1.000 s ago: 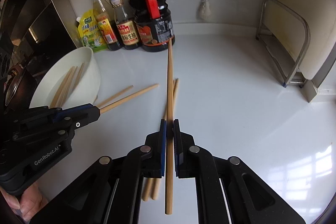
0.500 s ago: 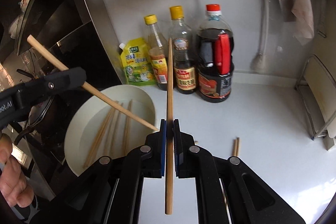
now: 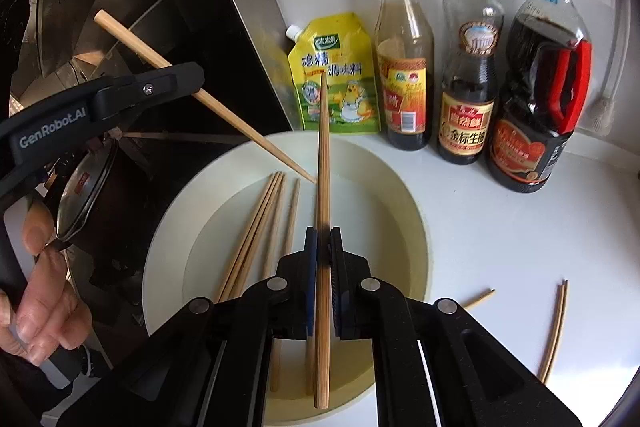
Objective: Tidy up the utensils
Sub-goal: 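Carry both held chopsticks over the white basin, then open both tools to drop the chopsticks into the basin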
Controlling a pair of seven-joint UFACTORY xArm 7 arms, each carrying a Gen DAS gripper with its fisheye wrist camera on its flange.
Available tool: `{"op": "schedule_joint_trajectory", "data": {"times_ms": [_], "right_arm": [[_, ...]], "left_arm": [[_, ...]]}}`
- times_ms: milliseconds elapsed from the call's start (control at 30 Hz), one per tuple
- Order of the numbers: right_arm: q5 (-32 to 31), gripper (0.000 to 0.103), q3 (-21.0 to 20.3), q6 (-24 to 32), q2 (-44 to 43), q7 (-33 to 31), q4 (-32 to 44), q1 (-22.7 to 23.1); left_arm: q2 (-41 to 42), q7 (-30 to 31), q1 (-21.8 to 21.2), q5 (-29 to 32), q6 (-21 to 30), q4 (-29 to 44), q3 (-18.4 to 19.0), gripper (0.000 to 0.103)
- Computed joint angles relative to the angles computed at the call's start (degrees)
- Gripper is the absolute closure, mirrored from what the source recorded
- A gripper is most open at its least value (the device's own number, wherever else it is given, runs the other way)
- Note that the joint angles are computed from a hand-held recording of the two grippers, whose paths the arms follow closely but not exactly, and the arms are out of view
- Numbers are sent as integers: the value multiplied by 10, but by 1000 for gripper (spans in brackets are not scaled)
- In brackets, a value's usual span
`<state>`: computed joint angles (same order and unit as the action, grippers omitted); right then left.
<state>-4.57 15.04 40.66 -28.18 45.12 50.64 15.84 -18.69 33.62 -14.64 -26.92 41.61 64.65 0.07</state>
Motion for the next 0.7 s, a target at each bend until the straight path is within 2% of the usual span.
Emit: {"op": "schedule_joint_trajectory", "data": {"times_ms": [167,300,600,633,667,700], "right_arm": [[40,97,-10,5,21,-15,-7,27],[58,97,-13,13,30,-17,-9,36],[48,97,-11,39,64,0,16,30],[50,97,-12,41,66,1,17,31],[49,95,-12,44,64,3,18,32],[43,92,-9,45,62,8,18,30]], "left_arm": [[-16,17,10,15,25,-42,8,95],[-7,-12,29,43,89,-54,8,95],[19,-59,54,97,116,-71,-13,95],[19,-68,56,107,120,-71,-16,91],[21,-77,58,112,125,-70,-16,76],[22,-79,58,106,133,-68,-12,70]]}}
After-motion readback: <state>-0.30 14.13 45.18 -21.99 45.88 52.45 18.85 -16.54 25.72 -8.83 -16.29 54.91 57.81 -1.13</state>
